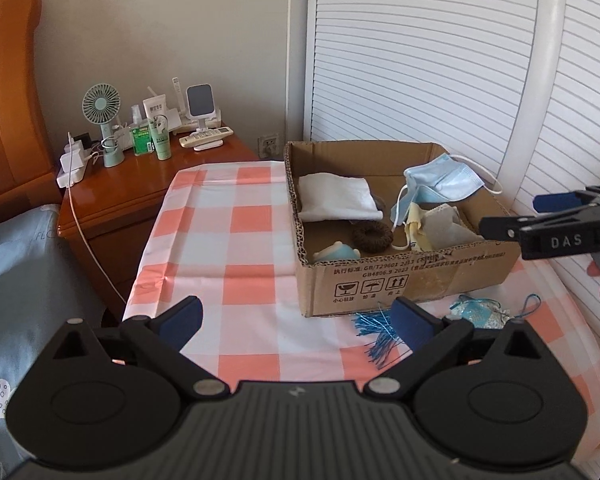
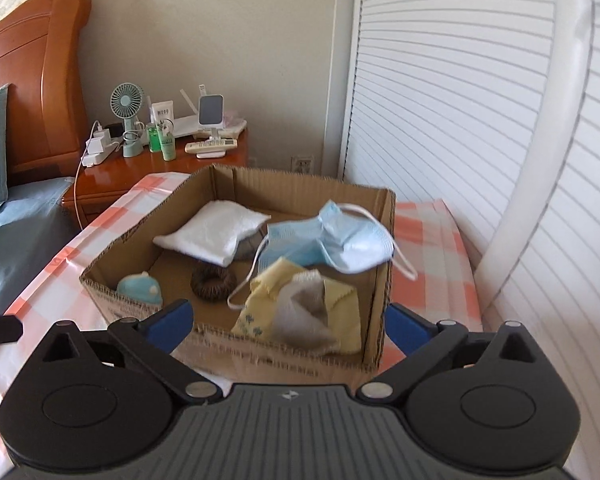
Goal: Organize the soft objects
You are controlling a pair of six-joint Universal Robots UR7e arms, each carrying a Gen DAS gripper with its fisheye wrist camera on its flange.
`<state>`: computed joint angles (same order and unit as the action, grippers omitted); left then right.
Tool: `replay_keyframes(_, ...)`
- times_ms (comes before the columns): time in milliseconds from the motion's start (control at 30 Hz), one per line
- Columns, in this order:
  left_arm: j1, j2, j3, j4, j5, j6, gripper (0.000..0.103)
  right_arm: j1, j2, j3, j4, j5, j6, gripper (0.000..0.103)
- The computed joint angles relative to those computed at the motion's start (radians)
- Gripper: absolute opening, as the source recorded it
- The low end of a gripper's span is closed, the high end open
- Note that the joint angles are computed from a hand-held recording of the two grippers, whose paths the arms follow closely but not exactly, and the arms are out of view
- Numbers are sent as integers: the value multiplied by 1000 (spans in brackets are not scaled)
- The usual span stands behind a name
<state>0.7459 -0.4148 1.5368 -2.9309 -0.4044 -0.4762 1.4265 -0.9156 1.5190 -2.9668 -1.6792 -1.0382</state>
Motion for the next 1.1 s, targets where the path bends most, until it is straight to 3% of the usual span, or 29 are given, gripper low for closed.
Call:
replay_keyframes(133,-7,13,13,-40,13,13,101,-32,-29,69,-49,12,16,103)
replay_keyframes(267,-8,21,17,-47,1,4,102,-52,-17,118,-150,-33,10,103)
replay_keyframes(467,-2,37,-3,-7,-23,-5,102,-72,13,117,-118,-77,38,103)
replay_keyframes(700,12,66,-47,11,-65,28,102,-71,63,95,-140,-123,12,103)
replay_keyframes(867,24,100,-97,27,-96,72,102,-84,75,87,-223,-128,14,103)
replay_keyframes(1100,45,158,-195,72,-142,134,102,-114,57,101,-247,-82,-33,103)
